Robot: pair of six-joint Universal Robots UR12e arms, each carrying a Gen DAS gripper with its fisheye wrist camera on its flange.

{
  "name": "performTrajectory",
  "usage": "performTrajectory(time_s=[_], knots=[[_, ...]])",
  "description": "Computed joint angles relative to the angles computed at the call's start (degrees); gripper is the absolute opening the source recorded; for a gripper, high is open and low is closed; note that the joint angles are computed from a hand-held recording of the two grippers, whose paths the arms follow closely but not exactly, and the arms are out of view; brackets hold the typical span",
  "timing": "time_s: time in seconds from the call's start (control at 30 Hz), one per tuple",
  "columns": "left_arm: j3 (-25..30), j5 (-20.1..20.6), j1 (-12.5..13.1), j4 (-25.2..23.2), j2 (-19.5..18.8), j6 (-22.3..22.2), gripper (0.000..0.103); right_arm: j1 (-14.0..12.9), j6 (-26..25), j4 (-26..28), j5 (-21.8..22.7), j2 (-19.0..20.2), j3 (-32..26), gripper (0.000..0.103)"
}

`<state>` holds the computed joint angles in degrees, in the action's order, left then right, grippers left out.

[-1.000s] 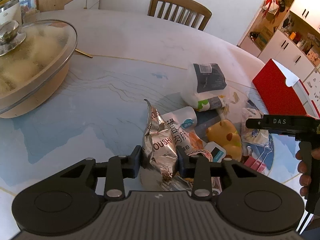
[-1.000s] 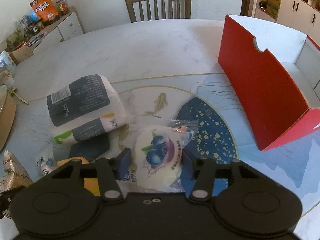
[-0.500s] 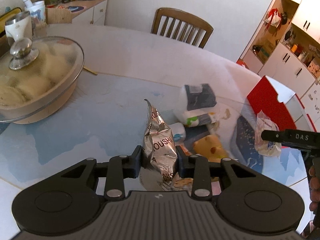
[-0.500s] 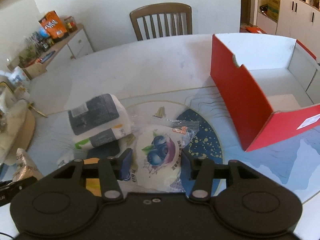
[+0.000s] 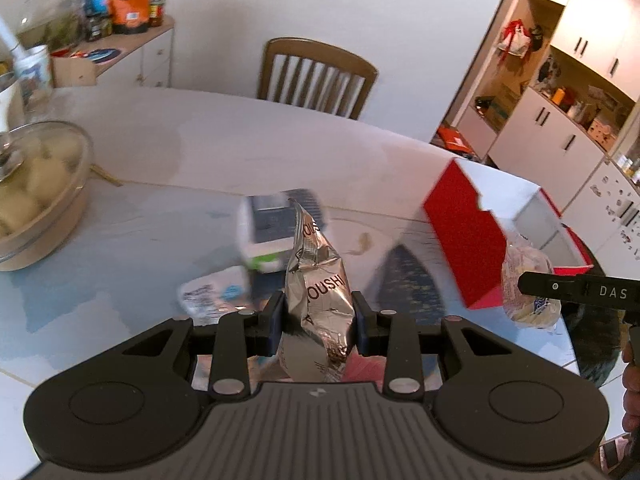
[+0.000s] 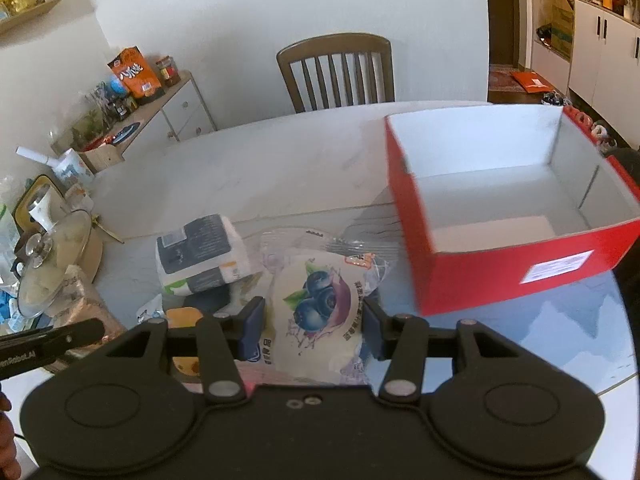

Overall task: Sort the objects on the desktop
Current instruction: 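Carry both held bags over the open red box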

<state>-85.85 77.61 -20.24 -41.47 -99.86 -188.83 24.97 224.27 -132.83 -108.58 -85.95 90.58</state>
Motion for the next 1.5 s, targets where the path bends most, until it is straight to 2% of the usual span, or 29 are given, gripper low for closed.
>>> performTrajectory(time_s=[0.4, 0.73, 0.97, 1.2, 1.3, 1.4, 1.5], knots=[[6.54, 2.79, -7.34, 1.02, -4.73, -1.96, 0.033, -5.84, -3.65, -3.78, 1.55, -8.62, 8.66, 0.05], [15.99, 2.62, -12.25, -0.19, -11.32, 1.53, 0.033, -11.47, -7.72, -5.28, 3.42, -13.05, 13.36, 0.05], [24.92, 0.72, -14.41, -4.8, -17.34, 3.43, 0.033, -14.62, -11.43, -6.55, 3.97, -13.72, 14.37, 0.05], [34.81, -0.22, -15.42, -14.14, -24.28, 4.4, 0.032, -17.58, -15.27, -7.04, 6.54, -12.4, 14.29, 0.05], [37.84, 1.29, -15.74, -16.82, -26.6, 5.8, 0.03, -18.27, -16.84, -6.51, 6.84, -11.28, 14.09, 0.05], [39.71, 3.82, -16.27, -17.41, -28.27, 9.3, 0.03, -19.15, -18.45, -5.62, 8.65, -10.04, 13.81, 0.049], [41.95, 3.85, -16.31, -19.87, -29.69, 9.96, 0.03, -19.29, -19.52, -3.56, 8.81, -8.41, 13.01, 0.049]])
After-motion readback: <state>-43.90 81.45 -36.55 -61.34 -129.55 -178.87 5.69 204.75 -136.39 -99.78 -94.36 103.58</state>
